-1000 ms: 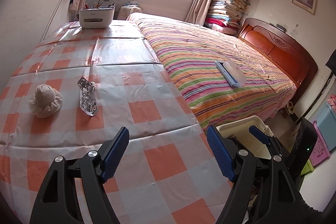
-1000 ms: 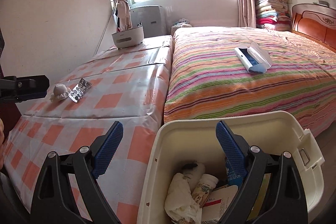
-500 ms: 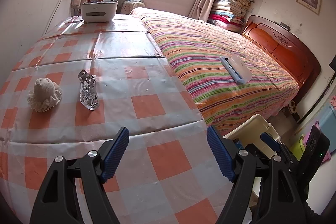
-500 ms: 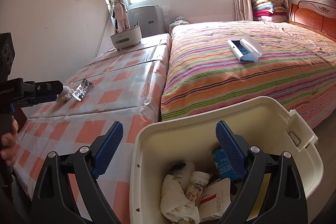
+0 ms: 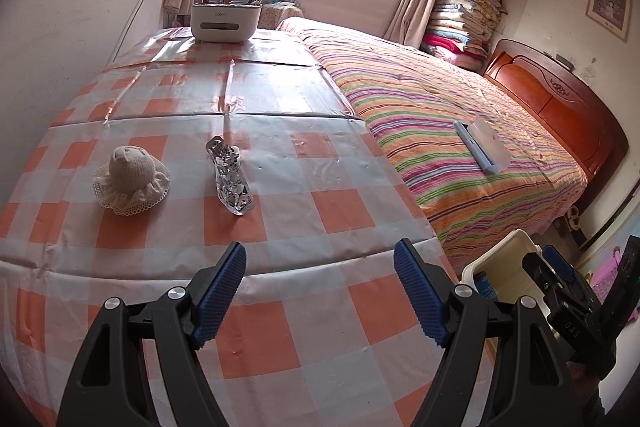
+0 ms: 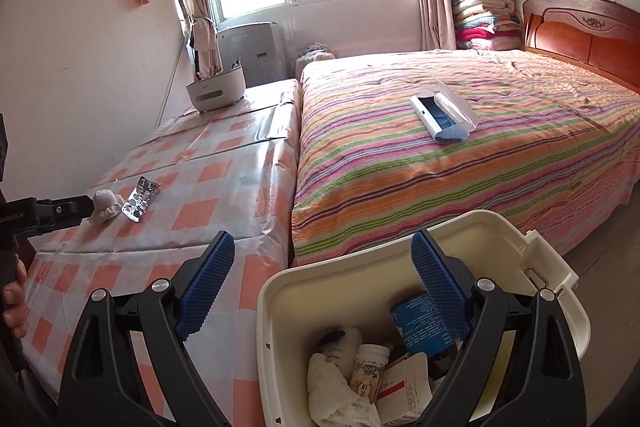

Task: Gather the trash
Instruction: 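Move both tools toward the cream hat and glass bottle on the table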

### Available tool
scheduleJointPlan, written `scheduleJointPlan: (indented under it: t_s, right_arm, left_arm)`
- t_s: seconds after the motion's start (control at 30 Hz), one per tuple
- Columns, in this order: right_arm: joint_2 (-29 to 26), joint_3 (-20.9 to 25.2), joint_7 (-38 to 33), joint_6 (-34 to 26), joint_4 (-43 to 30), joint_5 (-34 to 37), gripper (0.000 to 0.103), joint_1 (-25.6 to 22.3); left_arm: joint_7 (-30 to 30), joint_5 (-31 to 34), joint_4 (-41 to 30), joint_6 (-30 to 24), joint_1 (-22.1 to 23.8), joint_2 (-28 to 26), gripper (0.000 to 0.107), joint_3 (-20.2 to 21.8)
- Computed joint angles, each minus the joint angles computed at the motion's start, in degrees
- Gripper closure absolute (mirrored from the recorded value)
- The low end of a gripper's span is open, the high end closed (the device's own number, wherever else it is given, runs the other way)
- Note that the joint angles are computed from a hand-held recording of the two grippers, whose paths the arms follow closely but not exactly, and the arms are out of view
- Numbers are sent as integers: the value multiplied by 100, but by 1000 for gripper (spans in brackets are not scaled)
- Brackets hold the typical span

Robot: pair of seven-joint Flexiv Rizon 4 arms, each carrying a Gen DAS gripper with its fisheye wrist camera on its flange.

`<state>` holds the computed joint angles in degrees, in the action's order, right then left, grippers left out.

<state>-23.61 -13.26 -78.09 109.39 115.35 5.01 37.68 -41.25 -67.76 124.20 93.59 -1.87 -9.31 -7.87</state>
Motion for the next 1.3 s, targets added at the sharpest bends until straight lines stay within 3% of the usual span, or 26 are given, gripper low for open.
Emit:
scheduleJointPlan:
  t_s: [0.03, 0.1, 0.2, 0.3, 0.37, 0.67, 0.77, 0.97, 1.3]
  right_arm:
    - [11, -65, -36, 65, -8, 22, 14, 94]
    - [32, 239, -38, 103, -93, -98, 14, -121]
    - [-48, 1306, 241, 9, -354, -625, 14, -1032]
    - [-236, 2194, 573, -156, -647, -1237, 14, -1768]
    - [-383, 2647, 763, -251, -821, -1624, 14, -2120]
    - [-928, 3411, 1037, -694, -1519, -2606, 14, -2412]
    - [-1106, 3639, 984, -971, -1771, -2741, 13, -2441]
    - [-1487, 4100, 555, -1710, -2404, -2682, 13, -2435]
    - [-2079, 4107, -20, -3490, -3816, -2264, 13, -1873]
  left_arm:
    - [-40, 51, 11, -16, 16, 15, 32, 47]
    - [-124, 176, 40, -54, 61, 53, 32, 140]
    - [-264, 360, 76, 1, 158, 109, 32, 257]
    - [-302, 343, 79, 47, 317, 154, 32, 293]
    - [-592, 677, 69, -5, 389, 158, 32, 469]
    - [-679, 491, 107, -15, 936, 63, 32, 394]
    - [-844, 744, 80, -11, 1005, -31, 32, 470]
    - [-1283, 1329, -143, -281, 1300, -235, 32, 522]
    - [-2280, 2153, -694, -771, 1581, -658, 32, 713]
